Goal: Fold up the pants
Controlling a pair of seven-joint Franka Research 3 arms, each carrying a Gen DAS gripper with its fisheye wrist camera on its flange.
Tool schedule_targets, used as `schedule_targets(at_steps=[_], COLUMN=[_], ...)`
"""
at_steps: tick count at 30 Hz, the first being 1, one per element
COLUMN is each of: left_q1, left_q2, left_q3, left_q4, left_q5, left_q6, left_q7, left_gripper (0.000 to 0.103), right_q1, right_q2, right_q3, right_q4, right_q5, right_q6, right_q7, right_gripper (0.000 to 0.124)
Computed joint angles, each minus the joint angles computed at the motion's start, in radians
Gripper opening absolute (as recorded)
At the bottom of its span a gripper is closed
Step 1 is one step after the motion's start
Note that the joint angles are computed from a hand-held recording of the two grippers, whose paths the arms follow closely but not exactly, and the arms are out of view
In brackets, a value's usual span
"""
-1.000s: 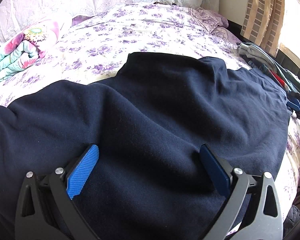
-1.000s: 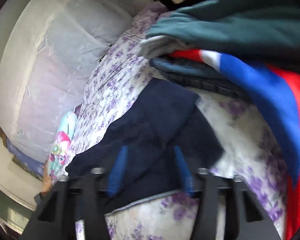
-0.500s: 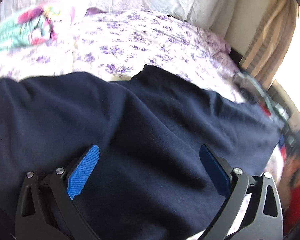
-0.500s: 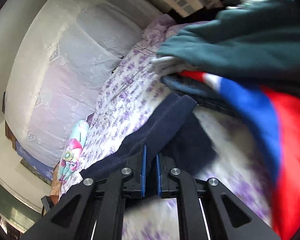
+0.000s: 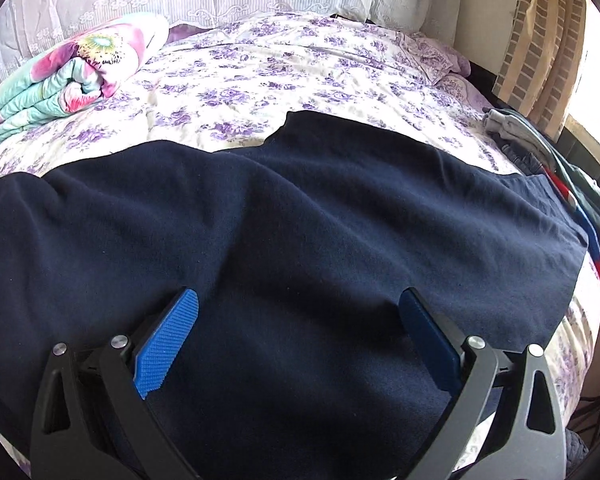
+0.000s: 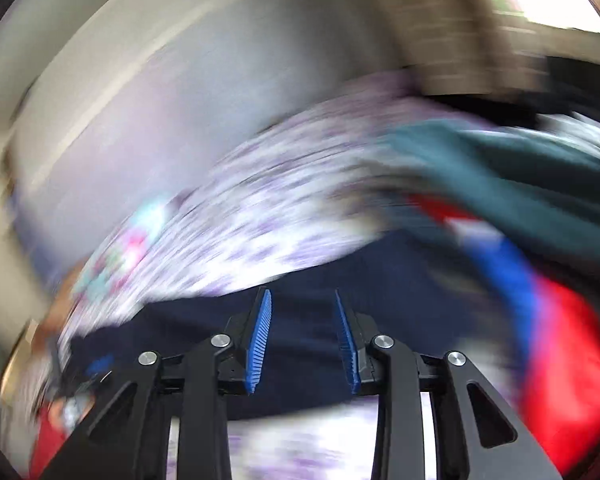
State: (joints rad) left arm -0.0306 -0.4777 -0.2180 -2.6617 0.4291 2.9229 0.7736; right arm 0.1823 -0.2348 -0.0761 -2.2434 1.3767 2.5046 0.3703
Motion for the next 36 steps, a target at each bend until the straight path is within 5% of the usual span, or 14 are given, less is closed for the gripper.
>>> schedule_targets(at_steps=[7, 10, 14, 16, 20, 23, 29, 32, 36], left_q1=[0.009, 0.012, 0.013, 0.016, 0.026, 0.017, -0.011, -0.018, -0.035], left_q2=[-0.011, -0.012, -0.012, -0.012, -0.007, -0.005, -0.015, -0.017, -0.022], left_q3=[0.002, -0.001, -0.003, -0.008, -0.019, -0.004, 0.038, 0.049, 0.066], left_q4=[-0.017, -0.017, -0.017, -0.015, -0.006, -0.008, -0.037, -0.047, -0.064], left_q5=[0.003, 0.003, 0.003, 0.006, 0.023, 0.022, -0.018, -0.039, -0.075], left_q6=[0.023, 0.022, 0.02, 0.014, -0.005, 0.003, 0.057, 0.076, 0.11], left_q7=[-0.017, -0.018, -0.019, -0.021, -0.028, -0.021, 0.007, 0.026, 0.047], left_gripper=[0.098, 0.098, 0.098, 0.098, 0.098, 0.098, 0.098, 0.098, 0.098], right_q1=[0.152, 0.219, 0.253, 0.265, 0.266, 0.271, 0.124, 0.085, 0.134], right_q2=[0.312, 0.439, 0.542, 0.577, 0.619, 0.727, 0.601, 0.498, 0.51], right_q3=[0.182, 0.24, 0.241, 0.244, 0.253, 0.235, 0.366, 0.377, 0.318], right_q4=[0.391, 0.53, 0.614, 0.628, 0.663, 0.808, 0.662, 0.567, 0.561], right_q5=[-0.287, -0.488, -0.682, -0.756, -0.81, -0.887, -0.618, -0.481, -0.557], right_q6=[-0.081, -0.012, -0.002, 0.025, 0.123, 0.029, 0.088, 0.008, -0.101], right_q7=[0.139, 0.285, 0.422, 0.464, 0.515, 0.654, 0.433, 0.283, 0.297], right_gripper=[0.034, 0.033, 0.033, 0.004, 0.0, 0.0, 0.004, 0.005, 0.044])
